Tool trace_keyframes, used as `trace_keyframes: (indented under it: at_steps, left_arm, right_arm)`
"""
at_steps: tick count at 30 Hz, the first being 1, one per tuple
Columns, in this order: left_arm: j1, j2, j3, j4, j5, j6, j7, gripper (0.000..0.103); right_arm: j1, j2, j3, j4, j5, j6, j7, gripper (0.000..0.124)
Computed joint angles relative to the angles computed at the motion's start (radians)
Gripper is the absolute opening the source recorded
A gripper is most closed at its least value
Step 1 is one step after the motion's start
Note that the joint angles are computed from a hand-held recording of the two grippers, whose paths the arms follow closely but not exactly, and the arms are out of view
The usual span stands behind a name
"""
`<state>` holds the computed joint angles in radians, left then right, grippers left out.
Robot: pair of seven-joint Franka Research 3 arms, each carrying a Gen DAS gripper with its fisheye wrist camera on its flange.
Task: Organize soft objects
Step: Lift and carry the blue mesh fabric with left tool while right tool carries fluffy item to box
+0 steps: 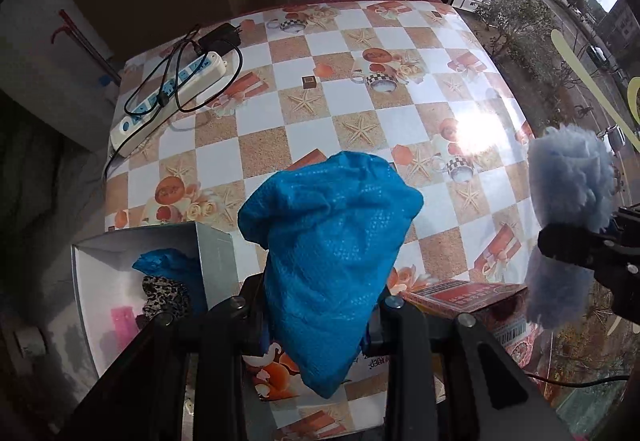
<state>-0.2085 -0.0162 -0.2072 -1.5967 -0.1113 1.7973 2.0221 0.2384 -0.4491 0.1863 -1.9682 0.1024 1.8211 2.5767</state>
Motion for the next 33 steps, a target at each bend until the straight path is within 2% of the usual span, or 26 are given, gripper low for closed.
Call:
trace_keyframes:
  at_steps: [12, 33]
  left_arm:
    - [0.065, -0.062, 0.055, -0.064, -0.023, -0.002, 0.011, 0.034]
    - [0.180, -0.088, 0.126, -0.099, -0.021, 0.009, -0.031, 0.034]
  right_arm:
    - [0.059, 0.150, 0.026, 0.171, -0.038, -0.022, -0.017, 0.031]
    - [0.205, 0.450, -0.003, 0.464, -0.030, -0.031, -0.142, 0.031]
